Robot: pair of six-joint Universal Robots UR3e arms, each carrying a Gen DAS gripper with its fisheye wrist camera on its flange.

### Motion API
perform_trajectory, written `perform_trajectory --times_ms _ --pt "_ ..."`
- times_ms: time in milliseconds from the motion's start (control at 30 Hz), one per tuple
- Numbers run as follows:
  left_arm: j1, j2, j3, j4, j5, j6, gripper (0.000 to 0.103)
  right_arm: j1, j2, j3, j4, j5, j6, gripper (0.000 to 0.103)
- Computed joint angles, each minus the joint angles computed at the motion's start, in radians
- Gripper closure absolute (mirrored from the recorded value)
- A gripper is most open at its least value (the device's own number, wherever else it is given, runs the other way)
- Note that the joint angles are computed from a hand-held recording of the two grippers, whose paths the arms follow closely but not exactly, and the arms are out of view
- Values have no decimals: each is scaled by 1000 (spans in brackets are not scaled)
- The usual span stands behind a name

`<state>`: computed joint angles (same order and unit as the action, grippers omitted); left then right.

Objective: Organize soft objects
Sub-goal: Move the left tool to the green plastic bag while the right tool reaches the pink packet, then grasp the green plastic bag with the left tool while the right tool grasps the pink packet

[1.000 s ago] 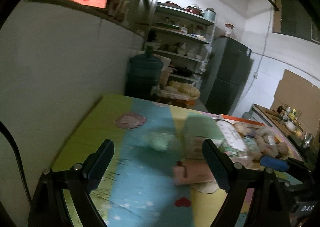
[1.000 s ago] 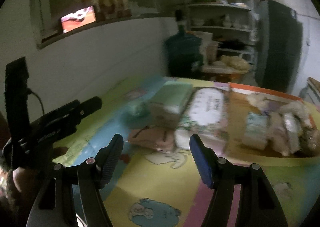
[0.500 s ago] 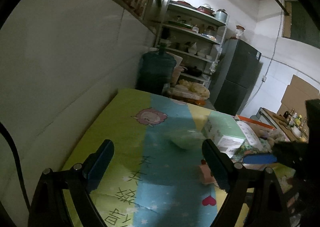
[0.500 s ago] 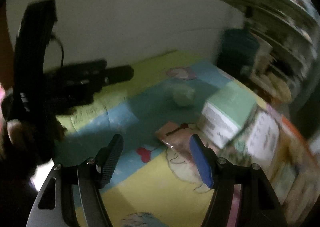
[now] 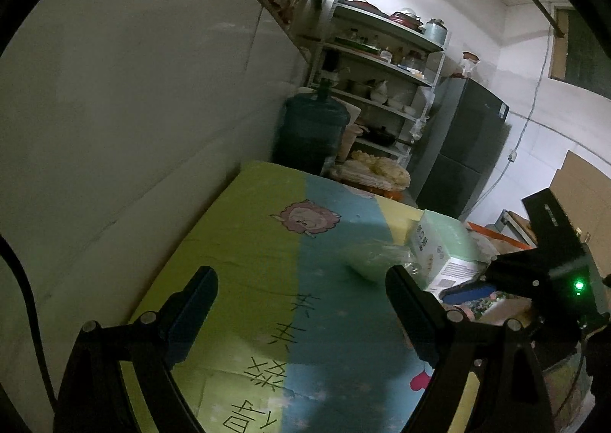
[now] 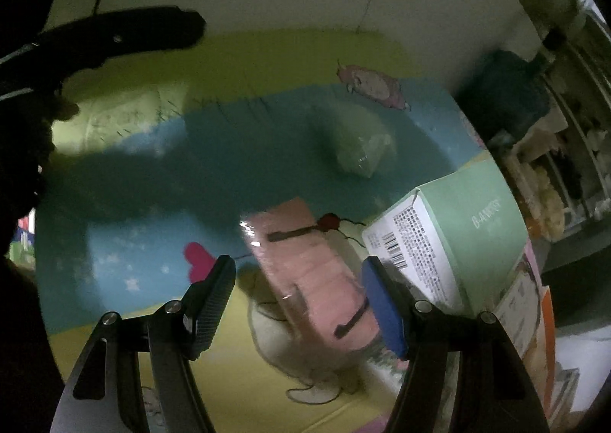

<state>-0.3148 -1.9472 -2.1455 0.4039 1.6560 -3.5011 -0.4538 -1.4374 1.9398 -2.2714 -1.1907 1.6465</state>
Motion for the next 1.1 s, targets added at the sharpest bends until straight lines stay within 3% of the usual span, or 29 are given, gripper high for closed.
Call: perform_trajectory --times_ms 300,333,367,433,667,800,1100 --pt "17 -13 0 -3 -24 2 13 20 95 -134 114 -48 5 35" --pt "17 -15 3 -5 -26 3 13 18 101 -147 132 -46 4 41" --pt "17 -17 5 -6 -26 3 13 36 114 -167 150 -45 26 54" --pt "16 -20 10 -12 -29 4 13 25 121 -203 232 -35 19 60" --pt "23 -26 57 -69 -65 41 13 -15 58 -121 198 10 74 64" --pt "52 -37 108 -121 -171 73 13 -95 -43 -23 229 88 65 64" --pt "44 -183 450 -364 -294 155 13 -337 -285 180 416 221 19 65"
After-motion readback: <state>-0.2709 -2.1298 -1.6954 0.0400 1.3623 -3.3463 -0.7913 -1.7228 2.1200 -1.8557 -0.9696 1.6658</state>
